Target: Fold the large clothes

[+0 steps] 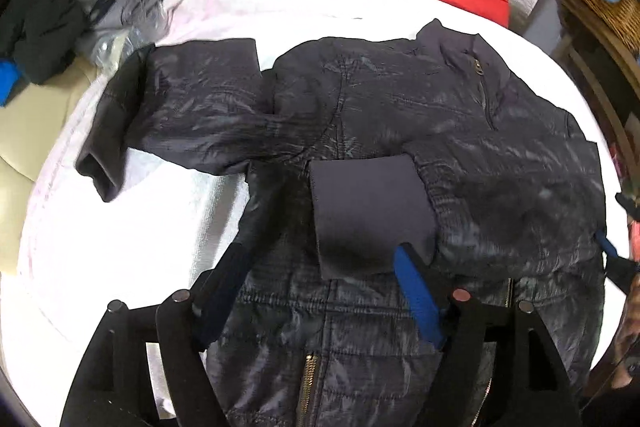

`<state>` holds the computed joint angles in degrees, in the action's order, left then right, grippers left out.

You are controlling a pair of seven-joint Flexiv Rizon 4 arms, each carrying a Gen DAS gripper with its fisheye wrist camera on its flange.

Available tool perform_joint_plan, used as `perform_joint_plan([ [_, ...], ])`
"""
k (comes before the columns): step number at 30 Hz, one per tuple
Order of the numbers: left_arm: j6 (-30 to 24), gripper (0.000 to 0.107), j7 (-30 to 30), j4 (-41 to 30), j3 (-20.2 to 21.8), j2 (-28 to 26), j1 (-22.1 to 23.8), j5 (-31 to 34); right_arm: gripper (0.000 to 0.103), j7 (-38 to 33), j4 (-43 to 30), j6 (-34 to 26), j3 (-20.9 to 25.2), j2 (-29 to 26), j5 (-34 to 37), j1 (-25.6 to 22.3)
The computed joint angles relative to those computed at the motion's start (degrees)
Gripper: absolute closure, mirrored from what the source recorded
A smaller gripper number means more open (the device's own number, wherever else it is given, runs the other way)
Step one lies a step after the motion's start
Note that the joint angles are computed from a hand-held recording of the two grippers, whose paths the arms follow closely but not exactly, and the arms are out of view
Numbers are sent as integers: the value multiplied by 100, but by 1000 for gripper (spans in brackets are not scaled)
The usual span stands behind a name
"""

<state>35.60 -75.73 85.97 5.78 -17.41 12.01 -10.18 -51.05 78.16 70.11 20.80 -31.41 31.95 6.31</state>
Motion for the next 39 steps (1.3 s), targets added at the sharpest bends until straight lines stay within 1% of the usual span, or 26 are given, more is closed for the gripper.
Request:
perform_joint_plan([
  [2, -204, 30, 64, -121, -83, -183, 67, -216, 34, -36, -23, -1, -30, 5, -82, 49],
  [5, -478, 31, -14, -283, -169, -406, 120, -501, 34, -102, -48, 50, -20, 4, -125, 87],
  [6, -530, 33, -8, -308, -195, -463, 138, -589, 34, -132, -73, 23, 2, -8, -126, 76],
  [7, -622, 42, -26, -390, -228, -565, 158, -682, 34, -143, -79, 15, 7, -15, -124, 76],
  [8, -650, 49, -17, -411, -246, -619, 175, -750, 34, -141, -83, 1, 5, -20, -125, 77],
  [10, -558, 65, -45, -458, -210, -671, 109, -622, 34, -127, -101, -36, -5, -35, -131, 82],
  [11, -484, 70, -16, -463, -193, -676, 75, -531, 34, -131, -106, -42, -4, -39, -126, 81],
  [13, -414, 92, -43, -498, -143, -675, 21, -363, 34, -72, -115, -67, -52, -40, -171, 120],
  [15, -294, 95, 66, -463, -190, -630, 50, -445, 34, -26, -116, -86, -109, -37, -259, 172],
  [18, -64, 96, 245, -466, -223, -569, 23, -439, 34, 77, -114, -134, -216, -31, -454, 275],
  [19, -15, 96, 292, -513, -219, -571, -12, -371, 34, 93, -134, -160, -224, -44, -502, 292],
  [20, -81, 96, 221, -652, -161, -613, -92, -160, 34, 86, -150, -182, -204, -58, -514, 286],
  [21, -197, 91, 179, -742, -150, -653, -116, -92, 32, 78, -178, -214, -175, -79, -508, 274],
  [22, -374, 76, 190, -810, -167, -692, -99, -109, 32, 96, -184, -226, -171, -87, -505, 273],
  [23, -628, 62, 169, -868, -185, -743, -68, -163, 32, 116, -185, -223, -172, -91, -501, 274],
  [24, -717, 37, 122, -833, -170, -734, -60, -172, 32, 110, -192, -213, -146, -99, -466, 251],
  [25, -727, 30, -15, -786, -121, -734, -91, -104, 32, 95, -194, -201, -127, -102, -439, 231],
  [27, -662, 30, -77, -671, -130, -725, -66, -157, 32, 50, -190, -161, -114, -95, -428, 218],
  [28, -593, 35, -87, -604, -158, -717, -33, -264, 32, 30, -186, -131, -126, -90, -448, 228],
  [29, -448, 46, -100, -523, -189, -690, -12, -384, 32, 23, -169, -94, -151, -73, -486, 250],
  [30, -391, 79, -92, -494, -210, -669, 5, -460, 32, 24, -143, -47, -178, -51, -526, 270],
  [31, -345, 94, -151, -539, -171, -658, -45, -346, 32, 32, -113, 6, -206, -28, -567, 290],
  [32, -194, 95, -174, -558, -139, -634, -107, -208, 32, 48, -86, 53, -226, -11, -603, 304],
  [36, 438, 98, 42, -546, -199, -501, -203, -111, 32, 95, -22, 149, -221, 12, -693, 294],
  [39, 898, 98, 331, -811, -242, -480, -309, 81, 32, 173, -40, 72, -230, -15, -761, 296],
])
